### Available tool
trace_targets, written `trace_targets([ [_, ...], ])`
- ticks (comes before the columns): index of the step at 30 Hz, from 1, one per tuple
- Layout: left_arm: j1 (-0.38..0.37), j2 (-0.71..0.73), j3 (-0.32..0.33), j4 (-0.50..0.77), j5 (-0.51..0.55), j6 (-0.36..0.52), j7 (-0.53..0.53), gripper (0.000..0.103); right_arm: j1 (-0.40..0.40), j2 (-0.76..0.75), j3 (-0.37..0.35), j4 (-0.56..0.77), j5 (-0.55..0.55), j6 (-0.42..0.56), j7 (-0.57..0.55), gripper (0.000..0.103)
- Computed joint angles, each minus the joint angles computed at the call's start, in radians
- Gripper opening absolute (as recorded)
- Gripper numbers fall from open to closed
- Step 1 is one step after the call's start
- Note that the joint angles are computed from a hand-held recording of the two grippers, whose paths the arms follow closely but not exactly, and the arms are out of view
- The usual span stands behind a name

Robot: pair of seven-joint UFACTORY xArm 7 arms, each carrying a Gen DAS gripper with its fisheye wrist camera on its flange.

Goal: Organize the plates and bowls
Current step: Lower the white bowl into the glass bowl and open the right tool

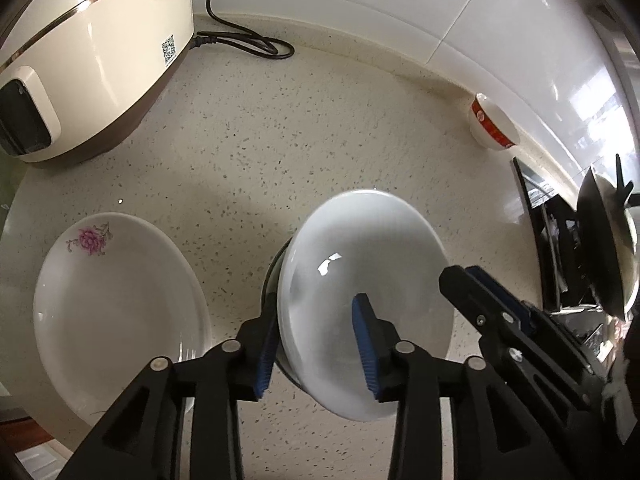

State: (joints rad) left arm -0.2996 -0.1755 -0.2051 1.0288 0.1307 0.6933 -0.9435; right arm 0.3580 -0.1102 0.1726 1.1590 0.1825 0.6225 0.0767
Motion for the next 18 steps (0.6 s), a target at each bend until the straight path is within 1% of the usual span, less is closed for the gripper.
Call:
trace_targets([
  [3,-0.003,-0.003,0.008,-0.006,-0.033,-0.019,0.011,0.044,-0.004,0.003,-0.002,0.002,-0.005,0.006,0.011,0.023],
  [7,-0.004,0.005,0.009,0.011,-0.046,-0.007,0.027,0.048,-0.009,0.008,-0.004,0.005,-0.013,0.012,0.022,0.023],
  [8,-0.002,0.003,0.006,0.014,-0.034,-0.002,0.022,0.049,-0.01,0.012,-0.005,0.008,-0.012,0.015,0.019,0.023],
  [12,0.011,0.008,-0.026,0.058,0.114,0.056,-0.034,0.053,-0.01,0.019,-0.006,0.011,-0.006,0.022,0.009,0.025],
  [13,0.012,0.004,-0.027,0.056,0.134,0.05,-0.043,0.054,-0.01,0.022,-0.007,0.012,-0.001,0.024,0.004,0.027],
  [14,0.013,0.001,-0.028,0.057,0.155,0.045,-0.052,0.059,-0.01,0.023,-0.009,0.01,0.014,0.022,-0.004,0.029],
  [15,0.013,-0.001,-0.028,0.057,0.17,0.04,-0.056,0.061,-0.011,0.025,-0.008,0.011,0.01,0.021,-0.001,0.03],
  [18,0.019,0.005,-0.04,0.077,0.243,0.051,-0.091,0.063,-0.01,0.024,-0.008,0.01,0.027,0.016,-0.016,0.03],
])
